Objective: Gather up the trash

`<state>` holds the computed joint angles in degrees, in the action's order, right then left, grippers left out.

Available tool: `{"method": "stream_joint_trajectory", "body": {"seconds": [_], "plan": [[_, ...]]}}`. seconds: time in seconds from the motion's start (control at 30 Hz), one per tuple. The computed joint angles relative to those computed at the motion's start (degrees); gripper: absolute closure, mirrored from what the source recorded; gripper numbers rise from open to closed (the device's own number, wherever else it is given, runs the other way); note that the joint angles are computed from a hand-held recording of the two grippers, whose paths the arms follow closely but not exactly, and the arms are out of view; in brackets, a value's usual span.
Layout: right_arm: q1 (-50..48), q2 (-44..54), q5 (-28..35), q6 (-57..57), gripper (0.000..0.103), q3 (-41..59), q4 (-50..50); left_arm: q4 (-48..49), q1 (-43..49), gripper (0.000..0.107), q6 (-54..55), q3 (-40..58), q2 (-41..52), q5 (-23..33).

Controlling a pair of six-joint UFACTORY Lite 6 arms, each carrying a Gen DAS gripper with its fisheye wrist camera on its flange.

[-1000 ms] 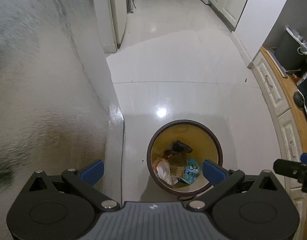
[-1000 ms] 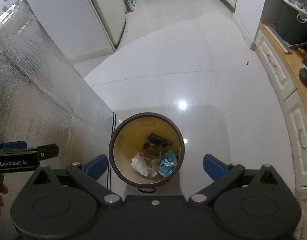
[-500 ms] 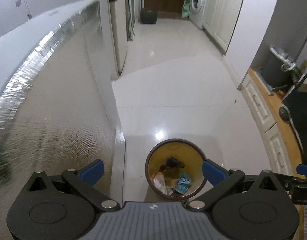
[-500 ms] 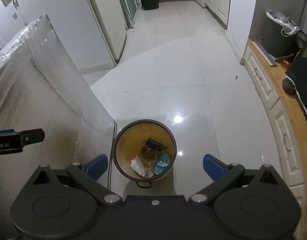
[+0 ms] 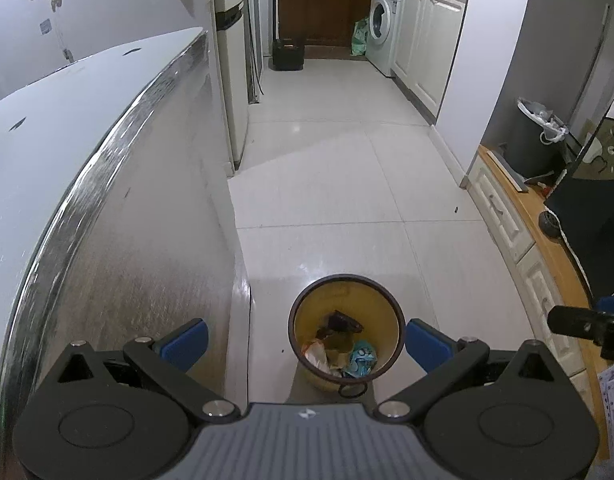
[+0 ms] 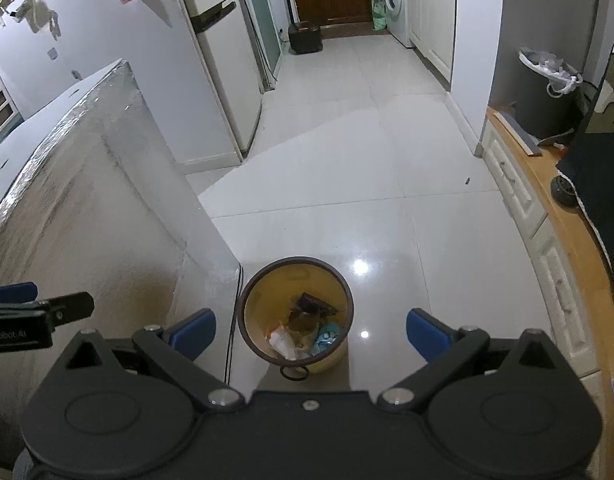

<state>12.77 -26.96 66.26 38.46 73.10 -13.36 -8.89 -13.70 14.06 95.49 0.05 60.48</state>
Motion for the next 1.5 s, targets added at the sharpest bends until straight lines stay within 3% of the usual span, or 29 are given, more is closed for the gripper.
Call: {"method": "stream_joint_trajectory", "body": {"seconds": [0.53,0.97,1.17,1.5], "plan": [[32.2,-8.3,13.5,30.3,0.0,-5.5,-20.9,-4.1,5.3,0.004,6.4,-18.2,-17.9,-5.5],[63.9,-9.7,32.2,54.9,0.0,-9.5,-33.8,-11.5,12.1,0.004,15.5,-29.7,-28.9,-7.7],[70.3,-9.3,36.6,59.3,0.0,-11.3,-36.2,-15.5,15.7,0.004,20.2,-32.1,-32.1,-6.6],[73.1,-7.9,38.2,59.9,0.0,-12.6,-37.8,-17.5,17.7,0.004,22.3,-34.3,-34.5,-6.3]]}}
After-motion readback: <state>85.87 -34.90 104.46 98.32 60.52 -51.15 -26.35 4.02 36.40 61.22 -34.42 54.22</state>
